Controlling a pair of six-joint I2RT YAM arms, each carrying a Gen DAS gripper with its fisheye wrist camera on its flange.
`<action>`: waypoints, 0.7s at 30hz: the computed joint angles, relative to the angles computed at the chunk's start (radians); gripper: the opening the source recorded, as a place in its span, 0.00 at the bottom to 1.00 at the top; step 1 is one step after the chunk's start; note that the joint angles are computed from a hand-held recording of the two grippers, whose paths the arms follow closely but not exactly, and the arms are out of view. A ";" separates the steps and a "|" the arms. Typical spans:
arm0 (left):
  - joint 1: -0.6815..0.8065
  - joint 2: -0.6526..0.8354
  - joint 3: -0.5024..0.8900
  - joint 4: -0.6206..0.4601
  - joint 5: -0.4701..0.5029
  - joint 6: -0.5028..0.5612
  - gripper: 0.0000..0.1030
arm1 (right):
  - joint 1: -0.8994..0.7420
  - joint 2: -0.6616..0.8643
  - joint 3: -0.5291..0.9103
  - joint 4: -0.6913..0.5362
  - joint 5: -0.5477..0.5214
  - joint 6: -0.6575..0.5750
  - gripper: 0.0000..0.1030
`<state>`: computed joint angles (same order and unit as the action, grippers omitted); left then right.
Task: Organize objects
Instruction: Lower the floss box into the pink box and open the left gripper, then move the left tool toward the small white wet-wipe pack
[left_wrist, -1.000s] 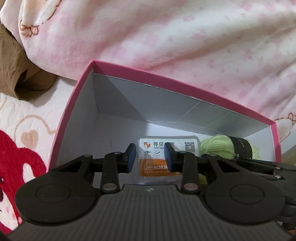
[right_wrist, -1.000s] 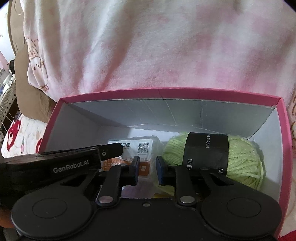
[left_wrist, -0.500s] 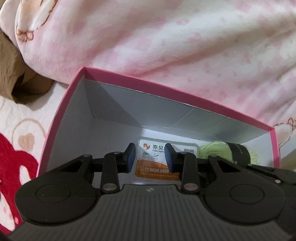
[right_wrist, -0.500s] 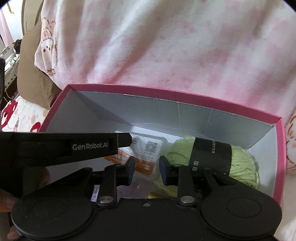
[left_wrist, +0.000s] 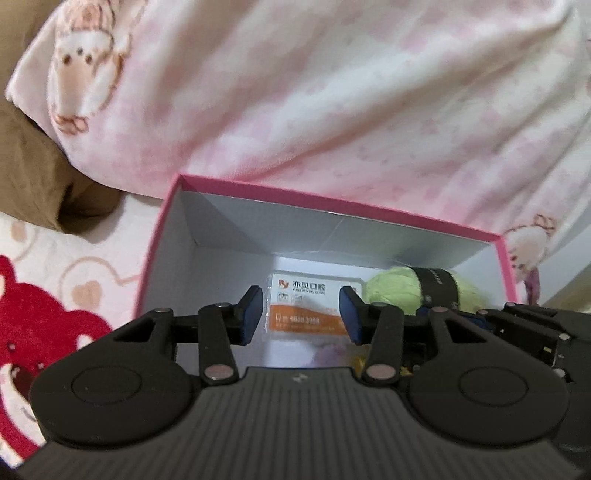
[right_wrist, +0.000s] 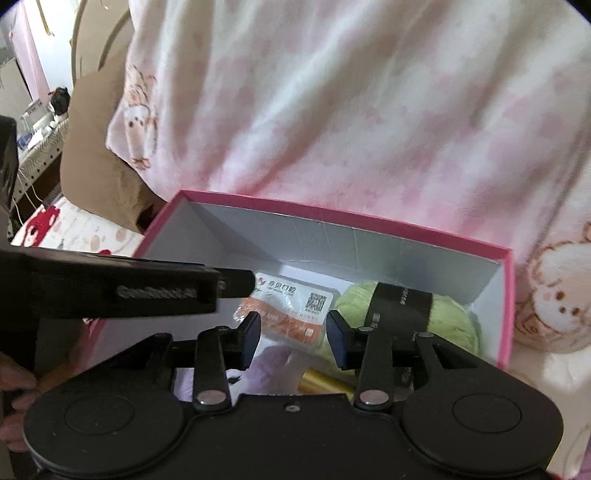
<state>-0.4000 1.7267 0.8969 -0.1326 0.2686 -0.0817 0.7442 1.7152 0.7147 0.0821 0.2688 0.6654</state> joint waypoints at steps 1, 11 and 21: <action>0.015 -0.035 -0.008 -0.031 0.008 0.018 0.44 | 0.010 -0.024 -0.010 -0.011 0.000 0.016 0.44; 0.034 -0.426 -0.036 -0.400 -0.045 0.165 0.60 | 0.213 -0.245 0.007 -0.317 0.137 0.156 0.53; 0.258 -0.679 0.008 -0.804 0.157 0.383 0.68 | 0.471 -0.313 0.175 -0.679 0.253 0.322 0.68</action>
<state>-0.1418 1.0475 0.9045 -0.9366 0.4256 0.3015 1.2156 1.4026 0.8899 -0.5972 0.5221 0.9872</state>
